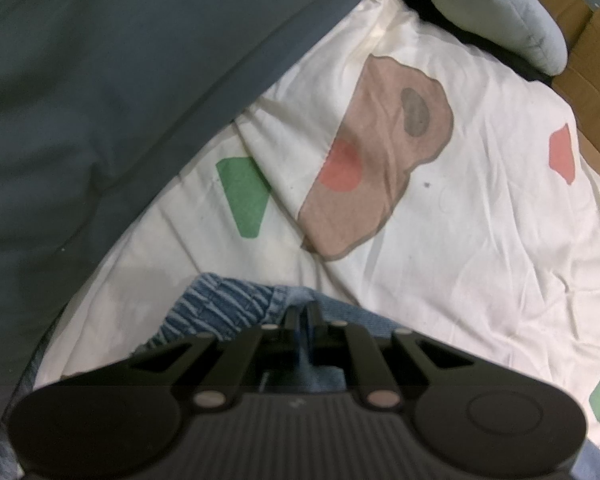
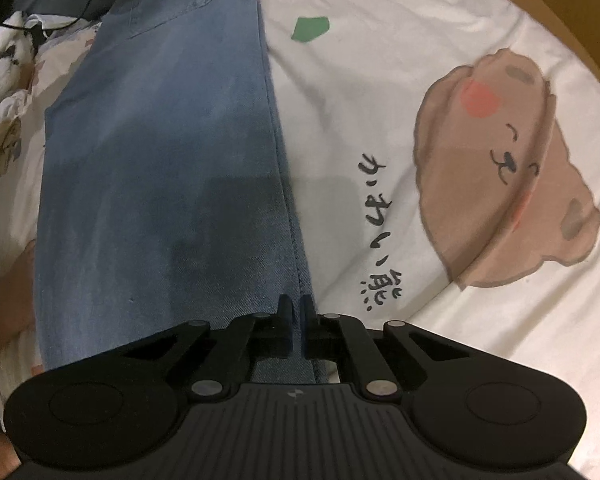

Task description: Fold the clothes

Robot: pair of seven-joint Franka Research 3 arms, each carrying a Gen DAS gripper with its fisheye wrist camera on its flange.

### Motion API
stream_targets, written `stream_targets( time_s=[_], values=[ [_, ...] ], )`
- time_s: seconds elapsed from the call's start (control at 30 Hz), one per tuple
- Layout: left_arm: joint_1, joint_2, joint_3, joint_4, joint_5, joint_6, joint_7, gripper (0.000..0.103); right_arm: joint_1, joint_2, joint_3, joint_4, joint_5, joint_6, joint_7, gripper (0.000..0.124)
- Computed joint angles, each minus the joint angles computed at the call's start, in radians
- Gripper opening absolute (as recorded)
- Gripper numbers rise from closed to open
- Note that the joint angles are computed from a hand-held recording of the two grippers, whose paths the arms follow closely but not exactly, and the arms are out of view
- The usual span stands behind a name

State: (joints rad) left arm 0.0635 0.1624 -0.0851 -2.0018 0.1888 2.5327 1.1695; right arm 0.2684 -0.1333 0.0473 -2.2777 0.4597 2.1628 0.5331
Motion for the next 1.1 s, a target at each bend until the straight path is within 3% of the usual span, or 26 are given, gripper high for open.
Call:
stream_targets(
  time_s=[0.7,0.93,1.1],
  values=[
    [-0.005,-0.043,0.009,-0.06,0.067,0.028,-0.046,0.004,0.046,-0.069,0.036,-0.133,-0.109,0.232,0.216,0.0],
    [-0.013,-0.07,0.011,-0.093,0.125,0.035,-0.105,0.004,0.062,-0.109,0.043,-0.216,-0.087,0.375,0.327,0.0],
    [-0.038,-0.111,-0.004,-0.087,0.211,-0.052,-0.13,0.007,0.074,-0.188,0.032,-0.301,-0.03,0.48,0.414,0.003]
  ],
)
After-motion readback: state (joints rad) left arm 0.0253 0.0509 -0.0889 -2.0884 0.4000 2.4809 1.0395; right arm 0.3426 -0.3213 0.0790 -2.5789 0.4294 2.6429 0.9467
